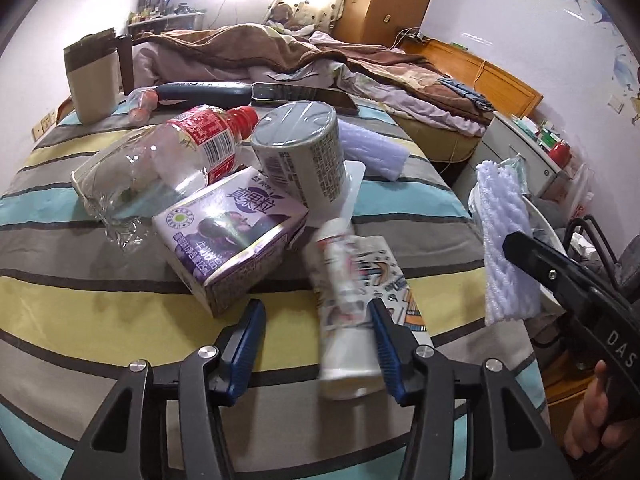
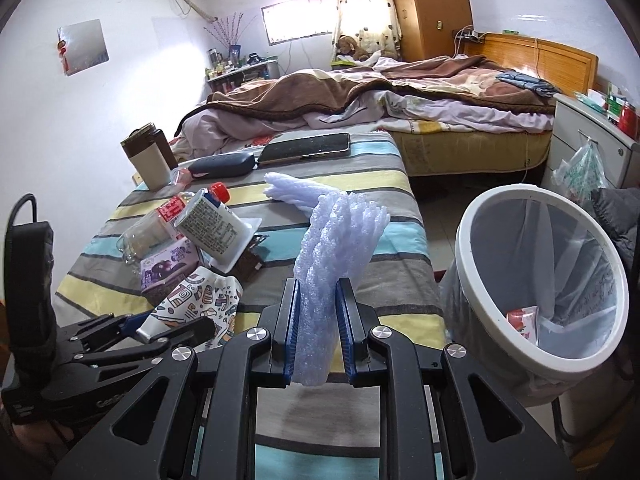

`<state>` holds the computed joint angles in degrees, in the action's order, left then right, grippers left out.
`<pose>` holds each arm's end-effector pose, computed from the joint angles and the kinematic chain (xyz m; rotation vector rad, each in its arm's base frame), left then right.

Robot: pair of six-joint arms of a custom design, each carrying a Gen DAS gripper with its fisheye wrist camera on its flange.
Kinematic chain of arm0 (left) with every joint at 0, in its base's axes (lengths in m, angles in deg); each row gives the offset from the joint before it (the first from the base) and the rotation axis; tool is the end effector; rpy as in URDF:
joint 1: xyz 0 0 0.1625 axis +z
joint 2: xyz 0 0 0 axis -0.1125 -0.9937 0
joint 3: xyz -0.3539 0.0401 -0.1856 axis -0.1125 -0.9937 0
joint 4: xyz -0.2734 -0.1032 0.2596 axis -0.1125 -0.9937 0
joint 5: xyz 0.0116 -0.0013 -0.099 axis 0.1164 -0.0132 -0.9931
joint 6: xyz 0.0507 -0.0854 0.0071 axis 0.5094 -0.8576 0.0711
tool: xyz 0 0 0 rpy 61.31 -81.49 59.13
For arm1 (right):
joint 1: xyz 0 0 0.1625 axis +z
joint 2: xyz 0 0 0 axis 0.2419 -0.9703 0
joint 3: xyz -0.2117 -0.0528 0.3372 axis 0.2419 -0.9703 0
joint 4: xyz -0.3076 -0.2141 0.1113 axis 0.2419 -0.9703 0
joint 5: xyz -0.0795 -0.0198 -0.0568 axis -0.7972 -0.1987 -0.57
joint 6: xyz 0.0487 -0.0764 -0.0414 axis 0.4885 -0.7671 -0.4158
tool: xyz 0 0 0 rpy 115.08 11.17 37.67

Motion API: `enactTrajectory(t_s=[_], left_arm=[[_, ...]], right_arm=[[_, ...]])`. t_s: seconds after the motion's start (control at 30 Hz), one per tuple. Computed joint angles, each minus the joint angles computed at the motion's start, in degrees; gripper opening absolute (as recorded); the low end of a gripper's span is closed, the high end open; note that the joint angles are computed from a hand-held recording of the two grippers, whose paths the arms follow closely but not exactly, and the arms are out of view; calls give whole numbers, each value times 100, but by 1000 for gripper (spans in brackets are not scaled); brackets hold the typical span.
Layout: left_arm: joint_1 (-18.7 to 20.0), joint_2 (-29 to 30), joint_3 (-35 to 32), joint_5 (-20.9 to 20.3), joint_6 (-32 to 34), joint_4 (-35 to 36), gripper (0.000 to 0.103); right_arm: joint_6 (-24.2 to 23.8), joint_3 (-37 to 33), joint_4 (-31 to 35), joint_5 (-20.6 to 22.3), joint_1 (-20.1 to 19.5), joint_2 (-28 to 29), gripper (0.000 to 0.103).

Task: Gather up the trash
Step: 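Grasp the patterned snack wrapper with the left tool while the right tool holds the foam sleeve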

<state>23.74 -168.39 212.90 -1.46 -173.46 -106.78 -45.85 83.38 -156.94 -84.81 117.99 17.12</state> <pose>-0.0355 -0.2319 0.3110 -0.1344 2.3016 -1.0194 0.3882 -0.2954 0.0090 1.0339 -2.5563 0.6887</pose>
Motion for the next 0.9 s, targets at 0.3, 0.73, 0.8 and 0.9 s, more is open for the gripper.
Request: enactTrajectory(t_s=[0.3, 0.73, 0.8, 0.9], left_arm=[[-111, 199, 10, 28, 48, -87, 20], [-667, 570, -169, 20, -347, 262, 20], [-717, 664, -215, 52, -369, 271, 20], [-741, 810, -268, 151, -242, 98, 20]], right_arm=[[9, 117, -91, 83, -80, -80, 21], [0, 258, -273, 62, -132, -205, 21], [-4, 266, -313, 56, -139, -222, 21], [-9, 307, -351, 51, -158, -282, 21]])
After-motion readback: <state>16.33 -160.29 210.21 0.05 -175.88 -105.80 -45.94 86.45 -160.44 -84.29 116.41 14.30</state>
